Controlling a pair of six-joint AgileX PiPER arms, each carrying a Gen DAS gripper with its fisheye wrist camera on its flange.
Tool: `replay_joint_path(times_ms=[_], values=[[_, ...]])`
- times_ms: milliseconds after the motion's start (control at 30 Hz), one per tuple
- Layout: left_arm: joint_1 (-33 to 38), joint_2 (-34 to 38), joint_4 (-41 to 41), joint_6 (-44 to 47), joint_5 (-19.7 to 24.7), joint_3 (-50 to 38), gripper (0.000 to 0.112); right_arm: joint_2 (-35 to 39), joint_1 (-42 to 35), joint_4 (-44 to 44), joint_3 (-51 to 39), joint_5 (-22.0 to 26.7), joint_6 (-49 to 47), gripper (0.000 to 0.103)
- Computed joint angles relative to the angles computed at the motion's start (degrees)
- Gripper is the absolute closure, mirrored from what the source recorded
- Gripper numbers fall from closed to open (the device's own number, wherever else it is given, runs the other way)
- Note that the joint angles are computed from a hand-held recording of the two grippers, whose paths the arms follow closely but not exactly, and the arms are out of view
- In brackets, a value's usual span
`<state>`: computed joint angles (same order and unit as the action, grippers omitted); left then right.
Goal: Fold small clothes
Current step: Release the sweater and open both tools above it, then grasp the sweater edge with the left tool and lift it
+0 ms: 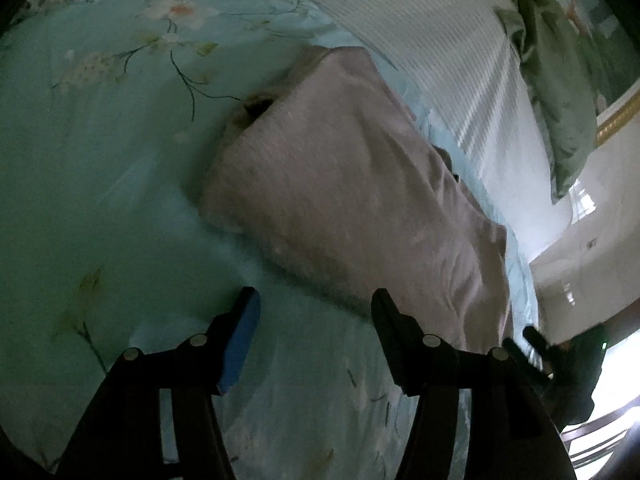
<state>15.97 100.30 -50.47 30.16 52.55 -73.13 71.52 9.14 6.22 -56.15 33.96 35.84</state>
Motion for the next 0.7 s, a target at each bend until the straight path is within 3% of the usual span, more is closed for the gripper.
replay_joint_path(times_ms=[333, 433, 567, 700], values=[[-1.68, 8.96, -0.24, -8.53, -4.22, -10.93, 0.054, 1.7, -1.46, 4.05, -0.92, -0.37, -4.77, 0.035], [-2.52, 11.41, 2.18, -12.29, -5.78, -14.91, 0.065, 2.97, -2.55, 6.02, -2.04, -0.35, -7.63, 0.035], [-2.57, 14.32, 2.75, -13.75, -4.79, -19.29, 0.095, 4.8, -4.91, 8.59, -4.36, 0.31, -11.83, 0.035], [-3.18, 12.73, 3.57, -12.28, -4.9, -19.4, 0.101, 6.54, -8.53, 13.06, -6.75, 1.15, -17.77, 0.035]])
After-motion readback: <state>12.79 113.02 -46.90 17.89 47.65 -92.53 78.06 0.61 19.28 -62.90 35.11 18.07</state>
